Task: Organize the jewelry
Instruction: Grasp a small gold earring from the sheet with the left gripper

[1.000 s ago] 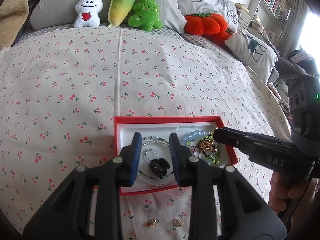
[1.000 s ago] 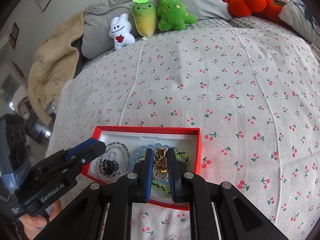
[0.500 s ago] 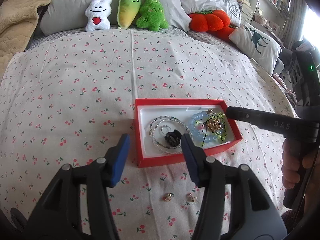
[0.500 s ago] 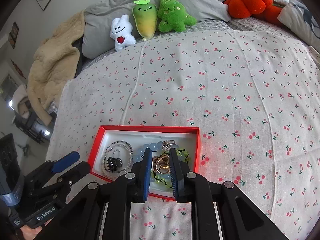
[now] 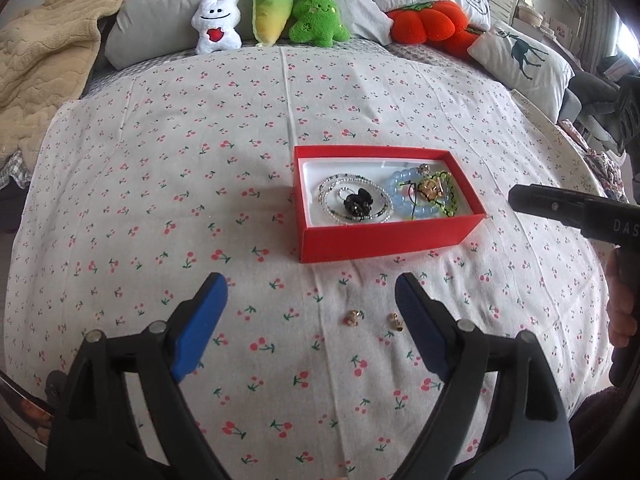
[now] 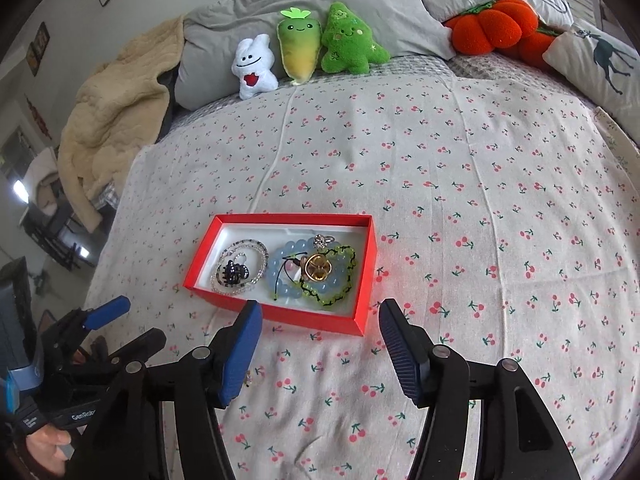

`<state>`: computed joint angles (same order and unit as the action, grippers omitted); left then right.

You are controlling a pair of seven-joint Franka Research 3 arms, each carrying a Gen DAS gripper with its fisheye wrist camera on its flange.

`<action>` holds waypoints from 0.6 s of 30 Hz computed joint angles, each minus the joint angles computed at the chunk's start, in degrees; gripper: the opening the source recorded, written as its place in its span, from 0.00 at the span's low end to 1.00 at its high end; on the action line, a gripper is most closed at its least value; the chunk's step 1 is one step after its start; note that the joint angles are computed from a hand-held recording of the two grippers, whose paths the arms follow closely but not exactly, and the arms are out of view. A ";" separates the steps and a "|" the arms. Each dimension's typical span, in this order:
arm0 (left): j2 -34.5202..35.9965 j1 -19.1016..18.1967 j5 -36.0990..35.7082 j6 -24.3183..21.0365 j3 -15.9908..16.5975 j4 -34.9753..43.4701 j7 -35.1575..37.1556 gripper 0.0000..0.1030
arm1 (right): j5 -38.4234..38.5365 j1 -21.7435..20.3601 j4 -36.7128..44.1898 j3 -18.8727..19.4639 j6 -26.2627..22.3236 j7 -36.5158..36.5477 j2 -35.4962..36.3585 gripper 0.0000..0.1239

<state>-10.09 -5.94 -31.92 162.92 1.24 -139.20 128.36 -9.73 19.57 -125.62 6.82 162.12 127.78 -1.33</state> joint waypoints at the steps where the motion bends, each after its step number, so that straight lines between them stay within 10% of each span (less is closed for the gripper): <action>1: -0.39 0.63 1.40 -0.46 -0.32 -0.46 -1.24 0.84 | -0.77 0.06 -0.69 0.11 -0.16 0.38 -0.77 0.54; 18: -5.99 -0.16 12.03 -0.29 2.53 -11.70 -2.27 0.85 | -3.77 1.33 -10.41 4.76 -3.04 -1.67 -5.56 0.59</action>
